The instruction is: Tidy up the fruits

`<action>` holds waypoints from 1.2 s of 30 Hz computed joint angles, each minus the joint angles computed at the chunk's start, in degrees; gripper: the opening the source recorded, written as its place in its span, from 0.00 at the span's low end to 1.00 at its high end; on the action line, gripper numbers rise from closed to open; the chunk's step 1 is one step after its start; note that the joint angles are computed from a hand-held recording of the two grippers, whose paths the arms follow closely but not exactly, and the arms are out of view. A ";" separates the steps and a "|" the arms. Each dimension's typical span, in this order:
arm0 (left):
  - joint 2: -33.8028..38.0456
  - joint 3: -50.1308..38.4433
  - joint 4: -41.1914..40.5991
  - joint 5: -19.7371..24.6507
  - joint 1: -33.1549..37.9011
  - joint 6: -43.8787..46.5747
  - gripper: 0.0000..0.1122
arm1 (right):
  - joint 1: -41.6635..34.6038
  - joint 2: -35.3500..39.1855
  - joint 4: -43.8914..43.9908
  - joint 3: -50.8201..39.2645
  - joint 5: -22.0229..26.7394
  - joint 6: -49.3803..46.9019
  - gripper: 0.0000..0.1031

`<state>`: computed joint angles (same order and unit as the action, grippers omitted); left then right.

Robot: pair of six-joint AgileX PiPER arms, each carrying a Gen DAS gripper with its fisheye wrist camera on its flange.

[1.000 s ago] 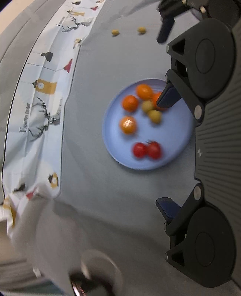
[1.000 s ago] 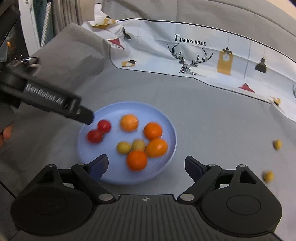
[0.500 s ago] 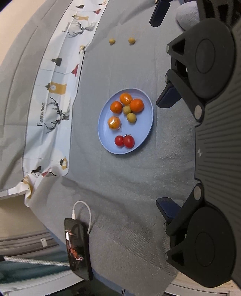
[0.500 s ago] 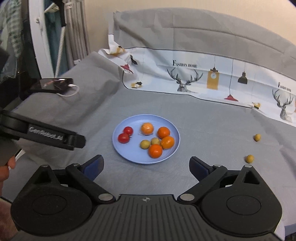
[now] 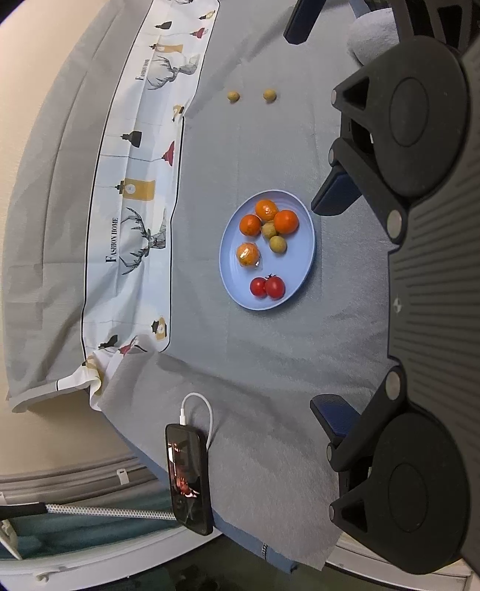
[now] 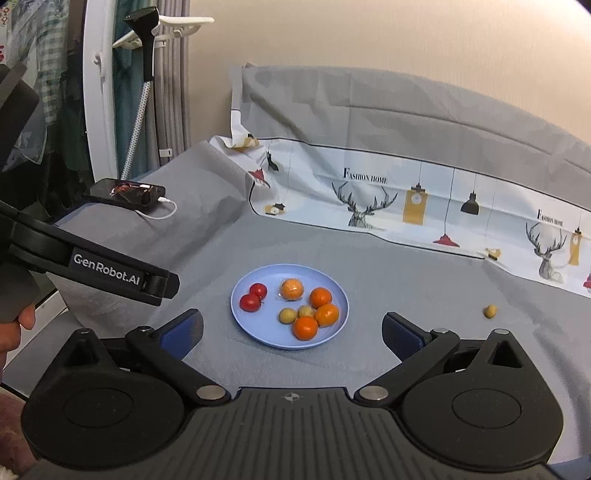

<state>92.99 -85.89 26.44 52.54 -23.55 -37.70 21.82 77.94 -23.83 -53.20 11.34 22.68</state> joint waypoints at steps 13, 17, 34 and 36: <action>-1.90 1.20 2.88 1.22 -2.26 -1.51 0.91 | 1.48 -3.32 -9.04 2.36 -0.34 9.14 0.99; -2.07 1.23 3.05 1.55 -2.50 -1.64 0.91 | 1.50 -3.49 -8.97 2.53 -0.54 9.05 0.99; 1.09 -0.90 -0.61 2.22 0.03 1.65 0.91 | 0.67 -0.68 -3.67 1.47 -0.62 4.55 0.99; 2.06 -1.67 -1.21 2.55 0.39 2.14 0.91 | 0.03 0.21 -1.74 1.47 -1.26 2.82 0.99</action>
